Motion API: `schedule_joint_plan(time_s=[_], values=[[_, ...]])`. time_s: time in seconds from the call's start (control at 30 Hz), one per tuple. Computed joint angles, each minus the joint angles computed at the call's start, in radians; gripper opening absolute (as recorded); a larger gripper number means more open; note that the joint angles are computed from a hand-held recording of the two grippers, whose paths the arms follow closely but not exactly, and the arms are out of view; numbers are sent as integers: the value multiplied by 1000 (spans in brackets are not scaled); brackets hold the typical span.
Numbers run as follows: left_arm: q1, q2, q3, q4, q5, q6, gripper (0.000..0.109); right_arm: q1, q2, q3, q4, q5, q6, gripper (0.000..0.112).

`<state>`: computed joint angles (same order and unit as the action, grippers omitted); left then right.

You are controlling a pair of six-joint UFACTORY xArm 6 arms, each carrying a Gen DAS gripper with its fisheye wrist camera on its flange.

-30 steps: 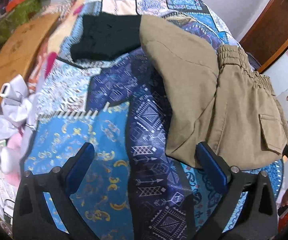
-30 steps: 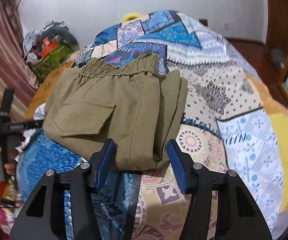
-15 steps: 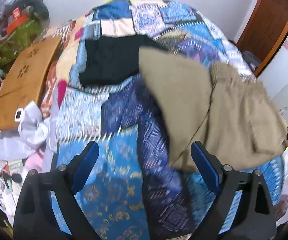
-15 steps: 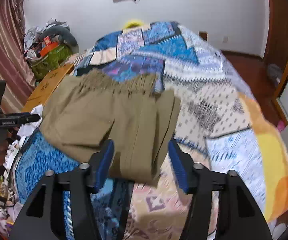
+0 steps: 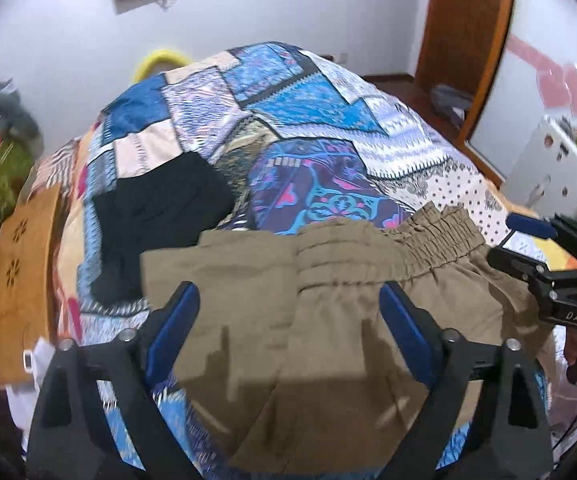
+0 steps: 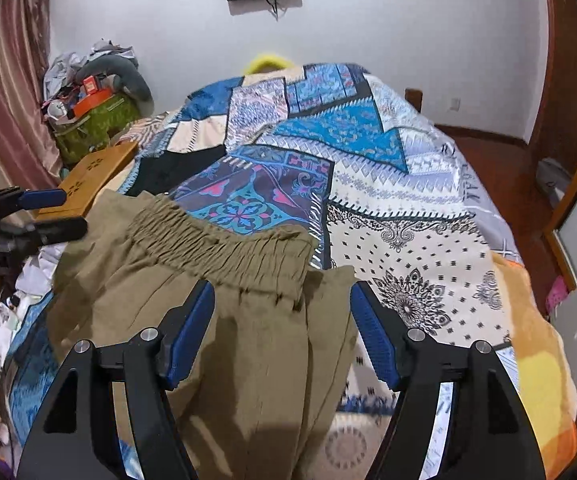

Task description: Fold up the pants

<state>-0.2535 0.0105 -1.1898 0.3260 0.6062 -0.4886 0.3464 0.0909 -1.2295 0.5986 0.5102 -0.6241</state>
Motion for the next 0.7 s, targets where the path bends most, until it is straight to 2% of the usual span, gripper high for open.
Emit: schedule_joint_plan(time_s=[0.07,0.1,0.13,0.17,0.27,0.37,0.5,0.7], values=[[-4,62,-60,-21,38,18,66,-7,29,-35,1,31,1,63],[-3,85,-83,-47,59,37,61,-12,47,-58,3,63,-3,61],[0,106,-98,-81,69,61,53,-18,60,-76,6,95,-14,52],[4,117,-99,-119,63,89,50,-22,75,-91,-4,123,-16,44],[6,127,-77,-114,33,97,50,-28,89,-84,4,152,-51,35],[1,130,-59,-64,33,48,50,-29,78,-57,34,135,-95,33],[-5,128,-53,-7,40,-4,51,-27,73,-46,45,123,-85,33],[-4,98,-33,36,53,-47,60,-22,54,-42,-4,116,-35,33]])
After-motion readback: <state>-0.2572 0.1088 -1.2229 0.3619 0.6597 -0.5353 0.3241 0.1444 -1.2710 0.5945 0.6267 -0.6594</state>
